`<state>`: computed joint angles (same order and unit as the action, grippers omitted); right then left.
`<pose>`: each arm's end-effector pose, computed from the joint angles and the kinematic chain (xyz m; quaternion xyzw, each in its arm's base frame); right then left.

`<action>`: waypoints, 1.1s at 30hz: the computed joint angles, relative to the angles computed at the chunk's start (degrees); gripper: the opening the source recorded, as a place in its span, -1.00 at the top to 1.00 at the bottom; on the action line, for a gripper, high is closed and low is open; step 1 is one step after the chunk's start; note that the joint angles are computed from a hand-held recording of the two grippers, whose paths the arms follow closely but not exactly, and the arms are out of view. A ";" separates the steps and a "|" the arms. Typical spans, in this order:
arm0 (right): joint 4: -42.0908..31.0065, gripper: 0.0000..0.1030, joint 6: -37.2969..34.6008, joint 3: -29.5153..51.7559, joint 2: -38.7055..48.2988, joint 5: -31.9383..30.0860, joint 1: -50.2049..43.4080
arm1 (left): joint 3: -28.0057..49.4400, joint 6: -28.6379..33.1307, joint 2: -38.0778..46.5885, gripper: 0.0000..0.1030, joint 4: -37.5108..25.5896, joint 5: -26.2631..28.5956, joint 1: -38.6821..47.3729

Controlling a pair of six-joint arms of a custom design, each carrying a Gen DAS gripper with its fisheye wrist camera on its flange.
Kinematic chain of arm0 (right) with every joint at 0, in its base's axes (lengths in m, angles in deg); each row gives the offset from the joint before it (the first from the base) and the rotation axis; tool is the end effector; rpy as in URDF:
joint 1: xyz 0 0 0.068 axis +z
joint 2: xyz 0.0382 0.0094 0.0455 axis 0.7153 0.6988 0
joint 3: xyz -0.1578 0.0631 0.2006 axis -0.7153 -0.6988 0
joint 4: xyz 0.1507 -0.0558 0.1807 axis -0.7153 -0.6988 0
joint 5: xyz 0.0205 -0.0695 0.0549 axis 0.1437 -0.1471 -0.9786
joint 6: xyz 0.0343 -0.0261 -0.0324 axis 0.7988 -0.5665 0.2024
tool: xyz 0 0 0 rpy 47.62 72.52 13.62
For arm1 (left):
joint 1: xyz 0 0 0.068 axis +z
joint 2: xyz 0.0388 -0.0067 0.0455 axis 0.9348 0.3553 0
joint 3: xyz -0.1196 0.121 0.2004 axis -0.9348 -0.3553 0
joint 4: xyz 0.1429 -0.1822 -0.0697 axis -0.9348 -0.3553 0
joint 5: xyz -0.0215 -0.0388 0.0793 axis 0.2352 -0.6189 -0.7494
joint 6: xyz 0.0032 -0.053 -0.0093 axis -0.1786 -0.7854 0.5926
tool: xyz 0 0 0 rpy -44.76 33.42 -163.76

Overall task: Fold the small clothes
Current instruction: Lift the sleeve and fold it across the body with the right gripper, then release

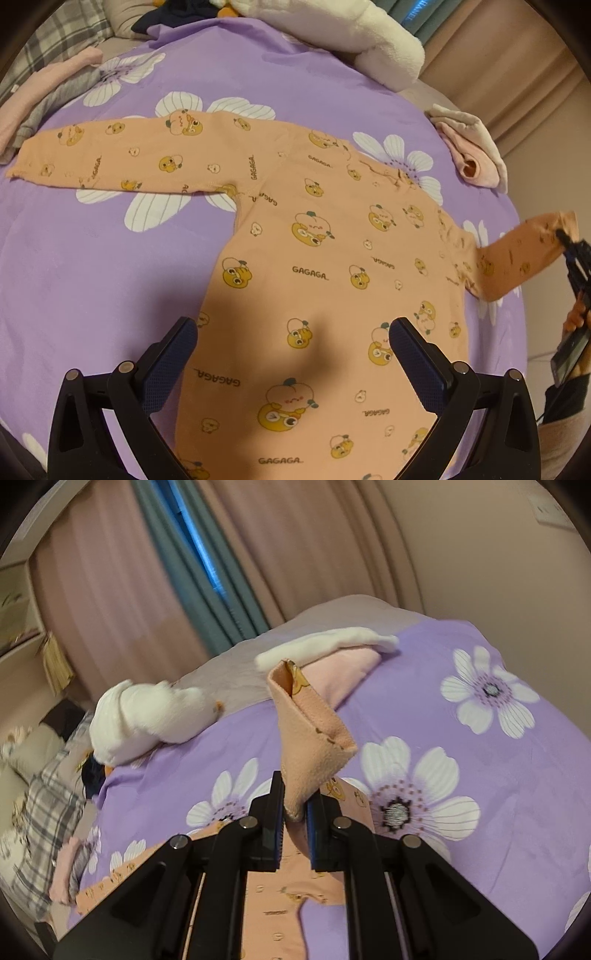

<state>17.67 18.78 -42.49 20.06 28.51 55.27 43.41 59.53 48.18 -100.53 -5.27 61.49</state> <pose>0.2587 0.0324 0.2510 0.2578 0.8319 0.0443 0.4894 0.3227 -0.0565 0.1791 0.0322 0.9578 -0.2094 0.1944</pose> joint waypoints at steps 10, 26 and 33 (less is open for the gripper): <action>-3.50 0.80 -0.25 10.09 10.96 9.20 12.15 | -0.46 2.91 -1.36 -0.99 -0.89 1.09 2.47; -6.17 0.80 -0.68 24.37 27.06 14.28 22.81 | -0.12 5.45 -1.57 -1.00 -1.75 2.76 5.55; -8.02 0.80 -0.69 30.63 34.62 14.95 25.40 | 0.81 5.85 -0.35 -0.99 -2.20 3.33 6.91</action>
<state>9.65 18.09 -11.86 54.68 43.46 80.67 44.22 65.38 47.83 -102.73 -1.95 68.40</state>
